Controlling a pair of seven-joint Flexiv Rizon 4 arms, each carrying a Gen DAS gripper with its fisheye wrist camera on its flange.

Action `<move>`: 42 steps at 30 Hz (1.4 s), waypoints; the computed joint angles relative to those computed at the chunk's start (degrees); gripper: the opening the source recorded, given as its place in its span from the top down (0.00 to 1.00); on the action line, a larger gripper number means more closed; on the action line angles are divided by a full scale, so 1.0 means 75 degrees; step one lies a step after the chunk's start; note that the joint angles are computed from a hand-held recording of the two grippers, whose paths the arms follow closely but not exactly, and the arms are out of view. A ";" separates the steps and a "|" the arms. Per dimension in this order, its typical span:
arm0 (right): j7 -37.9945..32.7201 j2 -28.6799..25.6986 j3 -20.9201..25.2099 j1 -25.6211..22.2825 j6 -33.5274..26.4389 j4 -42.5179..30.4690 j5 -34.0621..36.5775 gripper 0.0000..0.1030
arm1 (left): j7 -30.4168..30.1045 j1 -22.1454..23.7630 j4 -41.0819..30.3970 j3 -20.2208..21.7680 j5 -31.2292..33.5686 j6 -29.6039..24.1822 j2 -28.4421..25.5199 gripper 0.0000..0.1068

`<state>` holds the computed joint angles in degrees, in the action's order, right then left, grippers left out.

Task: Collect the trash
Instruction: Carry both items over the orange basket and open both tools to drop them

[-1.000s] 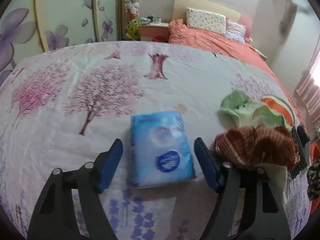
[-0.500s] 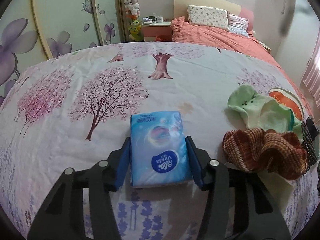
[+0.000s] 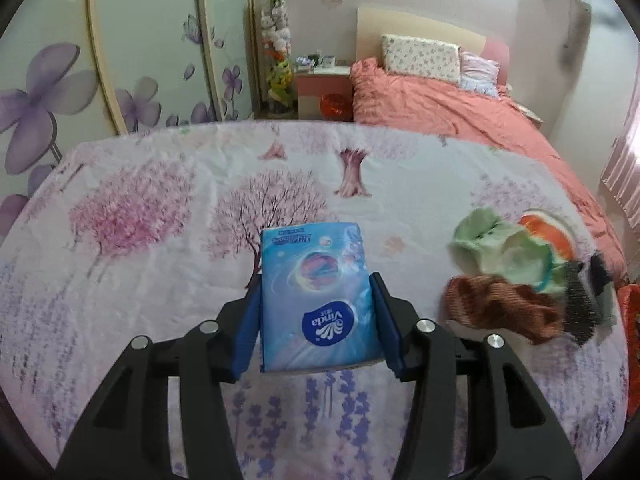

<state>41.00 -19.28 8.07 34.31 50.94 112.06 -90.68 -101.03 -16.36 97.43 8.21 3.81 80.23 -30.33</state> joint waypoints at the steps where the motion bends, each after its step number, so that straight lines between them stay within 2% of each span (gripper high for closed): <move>1: 0.0045 0.0057 0.0011 0.0017 -0.0048 0.0032 -0.0038 0.94 | 0.0047 0.0024 0.0084 -0.0051 0.0005 0.0064 0.0097 0.53; 7: 0.0300 0.0386 0.0136 0.0021 -0.0394 0.0264 -0.0254 0.94 | 0.0553 0.0091 0.0624 -0.0543 -0.0075 0.0572 0.0771 0.52; 14: 0.0449 0.0822 0.0356 0.0027 -0.1028 0.0665 -0.0124 0.94 | 0.1591 0.0177 0.1177 -0.1633 -0.0667 0.1201 0.1297 0.52; 19: 0.0674 0.1261 0.0523 -0.0072 -0.1468 0.1108 -0.0062 0.94 | 0.2368 0.0207 0.1393 -0.2419 -0.1218 0.1494 0.1397 0.52; 25: 0.0946 0.1775 0.0743 -0.0211 -0.2093 0.1671 0.0076 0.94 | 0.3427 0.0621 0.1493 -0.3939 -0.2059 0.1682 0.1272 0.52; 29: 0.1107 0.2119 0.0890 -0.0322 -0.2486 0.2065 0.0280 0.94 | 0.3886 0.0564 0.1308 -0.4598 -0.2366 0.1677 0.0976 0.52; 36: 0.1546 0.2630 0.0973 -0.0686 -0.2614 0.2774 0.0540 0.94 | 0.4406 -0.0053 0.0518 -0.4986 -0.2532 0.1334 0.0131 0.52; 42: 0.1907 0.2901 0.0865 -0.1125 -0.2299 0.3247 0.0468 0.94 | 0.4670 -0.0921 -0.0427 -0.4668 -0.2531 0.0847 -0.0608 0.52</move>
<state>55.31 2.48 14.56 25.87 33.69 136.41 -87.17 -66.00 -23.27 94.22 -26.80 -15.17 86.58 -34.89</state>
